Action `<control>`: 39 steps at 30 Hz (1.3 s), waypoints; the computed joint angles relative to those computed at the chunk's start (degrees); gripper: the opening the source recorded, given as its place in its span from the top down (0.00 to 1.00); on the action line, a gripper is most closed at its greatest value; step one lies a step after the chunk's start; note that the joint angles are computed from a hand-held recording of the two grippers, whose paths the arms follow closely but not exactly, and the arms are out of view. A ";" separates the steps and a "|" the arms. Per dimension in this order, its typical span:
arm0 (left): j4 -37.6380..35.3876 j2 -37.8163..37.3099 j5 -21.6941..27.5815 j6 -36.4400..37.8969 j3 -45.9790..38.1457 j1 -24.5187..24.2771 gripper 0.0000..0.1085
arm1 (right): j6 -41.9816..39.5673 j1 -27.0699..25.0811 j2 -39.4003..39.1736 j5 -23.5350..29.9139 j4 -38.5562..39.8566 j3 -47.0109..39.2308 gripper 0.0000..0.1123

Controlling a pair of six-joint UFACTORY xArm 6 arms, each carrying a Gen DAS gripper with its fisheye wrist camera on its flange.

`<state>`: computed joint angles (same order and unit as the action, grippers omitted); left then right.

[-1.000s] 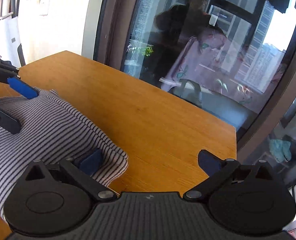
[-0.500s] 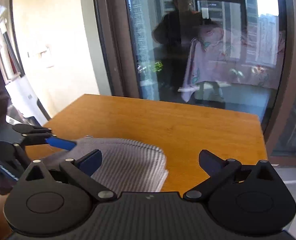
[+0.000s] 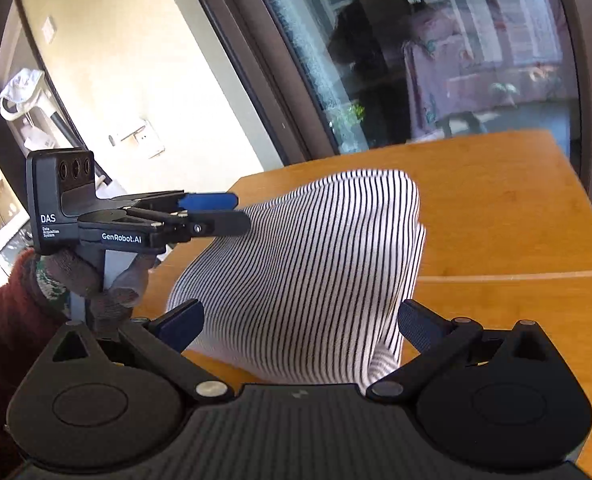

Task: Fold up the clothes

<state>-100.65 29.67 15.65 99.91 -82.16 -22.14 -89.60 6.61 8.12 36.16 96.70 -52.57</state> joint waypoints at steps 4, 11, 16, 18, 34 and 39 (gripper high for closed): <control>-4.92 -1.04 1.85 7.51 -0.41 0.41 0.13 | 13.35 -5.94 1.78 13.94 -6.84 0.80 0.08; 14.17 8.66 2.69 -16.53 -10.09 1.46 0.12 | 19.75 -6.24 7.56 21.61 -1.91 0.20 0.15; 20.69 12.48 10.63 -33.12 -13.07 5.76 0.09 | 18.25 -2.85 8.47 10.51 -0.18 -3.85 0.34; 20.71 11.78 11.49 -33.51 -11.63 6.55 0.09 | 15.46 -1.12 9.57 3.83 1.25 -6.62 0.38; 14.60 -4.73 12.74 -23.31 11.19 1.24 0.08 | -25.74 6.56 13.75 -22.44 28.79 -19.96 0.08; 5.75 -9.49 15.01 -15.87 15.73 3.51 0.07 | -18.40 3.11 6.01 -13.77 22.18 -8.22 0.08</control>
